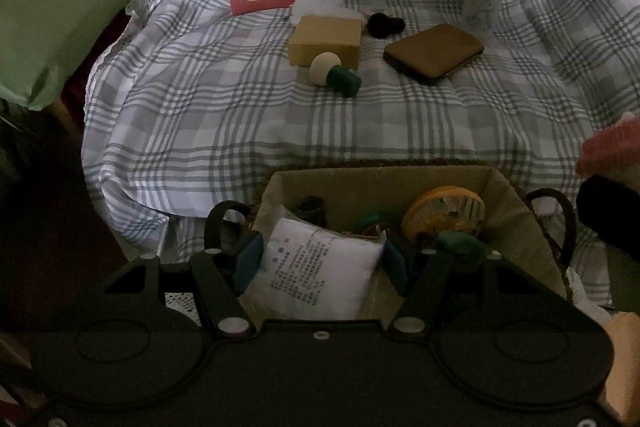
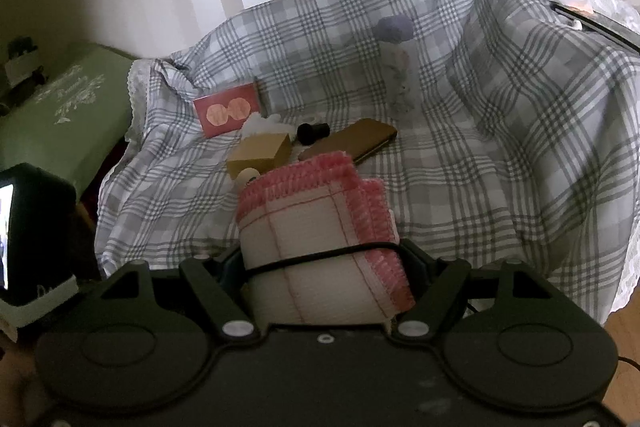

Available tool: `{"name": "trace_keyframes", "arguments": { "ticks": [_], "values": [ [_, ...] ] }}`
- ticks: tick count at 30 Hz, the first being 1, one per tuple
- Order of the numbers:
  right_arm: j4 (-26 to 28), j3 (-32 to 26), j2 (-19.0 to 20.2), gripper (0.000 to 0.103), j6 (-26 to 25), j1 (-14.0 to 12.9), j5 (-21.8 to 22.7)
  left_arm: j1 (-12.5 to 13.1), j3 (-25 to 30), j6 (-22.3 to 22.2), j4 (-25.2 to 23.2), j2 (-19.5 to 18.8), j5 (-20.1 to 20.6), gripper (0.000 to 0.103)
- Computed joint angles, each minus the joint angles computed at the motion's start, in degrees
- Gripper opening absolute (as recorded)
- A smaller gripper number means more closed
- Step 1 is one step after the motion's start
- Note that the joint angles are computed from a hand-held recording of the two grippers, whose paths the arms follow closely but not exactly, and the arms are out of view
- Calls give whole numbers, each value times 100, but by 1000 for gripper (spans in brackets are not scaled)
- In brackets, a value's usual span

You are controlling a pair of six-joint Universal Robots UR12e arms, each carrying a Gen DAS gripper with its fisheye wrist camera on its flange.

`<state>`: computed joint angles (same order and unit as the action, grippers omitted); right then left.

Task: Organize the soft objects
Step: 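Lift the towel roll and white packet and carry them toward the basket, then lower the towel roll and packet into the basket and open both tools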

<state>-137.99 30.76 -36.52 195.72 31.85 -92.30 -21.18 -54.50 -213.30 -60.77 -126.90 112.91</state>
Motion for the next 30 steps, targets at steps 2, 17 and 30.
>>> {"name": "trace_keyframes", "arguments": {
  "ticks": [2,17,30],
  "values": [
    [-11,-3,2,76,-36,2,-1,-12,-23,16,24,11,43,60],
    [169,-178,80,76,-236,-15,146,-28,-114,-111,-36,64,160,76],
    [291,-224,98,80,-137,-33,188,-49,-170,-85,-11,92,228,78]
  ]
}}
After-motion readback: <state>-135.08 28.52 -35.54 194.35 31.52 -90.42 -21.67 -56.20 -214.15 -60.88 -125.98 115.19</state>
